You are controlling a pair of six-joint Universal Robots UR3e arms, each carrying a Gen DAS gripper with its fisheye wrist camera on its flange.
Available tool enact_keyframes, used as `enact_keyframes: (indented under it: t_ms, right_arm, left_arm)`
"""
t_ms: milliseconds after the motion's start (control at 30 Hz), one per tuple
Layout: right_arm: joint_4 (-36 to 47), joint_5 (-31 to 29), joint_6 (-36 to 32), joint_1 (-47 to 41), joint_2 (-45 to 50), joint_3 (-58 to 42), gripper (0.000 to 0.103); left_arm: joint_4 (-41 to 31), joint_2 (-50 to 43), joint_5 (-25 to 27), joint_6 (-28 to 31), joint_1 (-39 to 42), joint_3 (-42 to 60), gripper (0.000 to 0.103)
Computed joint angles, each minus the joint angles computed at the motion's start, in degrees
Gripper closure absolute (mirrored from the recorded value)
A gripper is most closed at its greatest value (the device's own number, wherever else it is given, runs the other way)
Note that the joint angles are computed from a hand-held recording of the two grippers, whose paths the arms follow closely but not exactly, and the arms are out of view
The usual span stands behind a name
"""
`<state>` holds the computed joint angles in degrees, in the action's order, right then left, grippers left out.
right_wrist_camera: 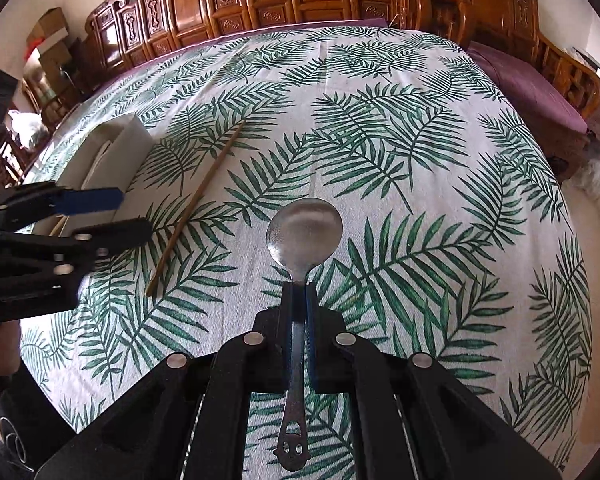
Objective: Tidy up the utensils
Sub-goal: 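Grasp the wooden chopstick on the cloth with the left gripper while the right holds the spoon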
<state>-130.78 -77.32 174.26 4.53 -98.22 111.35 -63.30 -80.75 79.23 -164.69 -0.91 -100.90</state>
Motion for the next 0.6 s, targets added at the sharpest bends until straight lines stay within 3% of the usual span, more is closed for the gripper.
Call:
enact_keyframes:
  t_ms: [167,600]
  right_arm:
    - [-0.36,1.8,-0.73,-1.85,-1.94,2.54,0.096]
    - [-0.78,4.19,-2.32,-4.55,-3.22,5.13,0.096]
  left_arm:
    - [1.44,-3.35,1.86,-1.37,-1.9,0.16,0.063]
    - [4.27,-9.24,6.08,-4.28,-4.89,1.91,0.069]
